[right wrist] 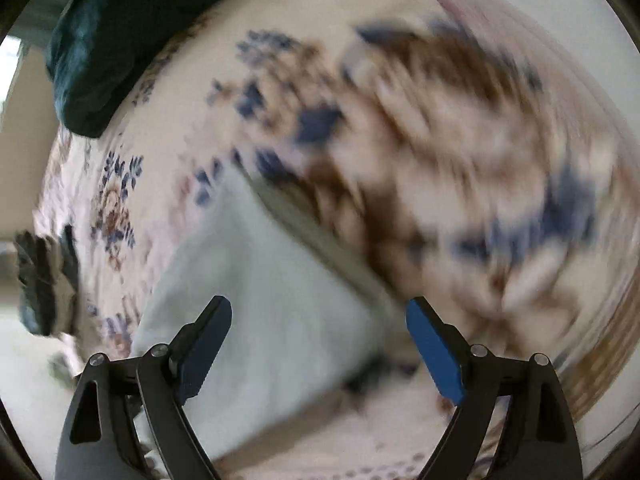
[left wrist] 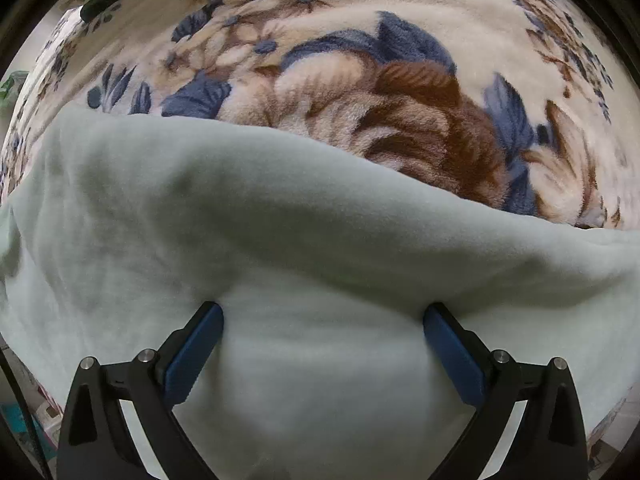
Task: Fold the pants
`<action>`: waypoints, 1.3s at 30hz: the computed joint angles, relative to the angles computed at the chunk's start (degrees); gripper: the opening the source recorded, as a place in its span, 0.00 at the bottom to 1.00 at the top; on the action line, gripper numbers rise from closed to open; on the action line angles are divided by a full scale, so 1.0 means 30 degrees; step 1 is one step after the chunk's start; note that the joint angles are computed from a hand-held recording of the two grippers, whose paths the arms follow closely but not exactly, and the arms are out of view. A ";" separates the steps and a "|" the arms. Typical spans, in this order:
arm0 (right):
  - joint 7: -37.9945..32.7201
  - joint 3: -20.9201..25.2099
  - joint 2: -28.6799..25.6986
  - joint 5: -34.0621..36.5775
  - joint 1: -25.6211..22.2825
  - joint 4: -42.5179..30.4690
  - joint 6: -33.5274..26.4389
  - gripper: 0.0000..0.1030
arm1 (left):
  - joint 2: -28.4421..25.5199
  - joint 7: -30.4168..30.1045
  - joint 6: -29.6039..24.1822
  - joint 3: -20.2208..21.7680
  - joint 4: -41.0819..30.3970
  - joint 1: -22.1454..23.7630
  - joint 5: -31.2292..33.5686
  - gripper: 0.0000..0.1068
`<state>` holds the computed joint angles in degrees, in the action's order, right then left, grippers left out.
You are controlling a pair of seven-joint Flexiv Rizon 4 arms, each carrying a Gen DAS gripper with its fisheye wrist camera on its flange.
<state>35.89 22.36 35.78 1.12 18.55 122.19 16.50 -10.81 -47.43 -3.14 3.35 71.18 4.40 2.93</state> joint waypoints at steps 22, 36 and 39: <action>1.7418 0.6773 -0.0657 -0.8930 -0.2149 0.5083 0.6057 0.20 | 0.0690 0.1941 0.0279 -0.0129 -0.0997 0.0016 -0.0324 0.96; 0.8991 0.4595 -0.8986 -1.3218 0.2008 -0.6354 -0.3801 0.20 | -0.4876 0.2571 -0.5028 0.0177 -1.1997 0.3076 -0.1416 0.96; 0.7236 0.3903 -1.2168 -1.4653 0.3376 -0.9847 -0.5543 0.20 | -0.7391 0.2931 -0.6747 0.0898 -1.6663 0.4358 -0.2987 0.96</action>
<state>57.60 34.07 -0.73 -42.84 28.68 92.65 -0.13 -32.99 -38.64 -23.38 6.05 21.19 17.47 -6.03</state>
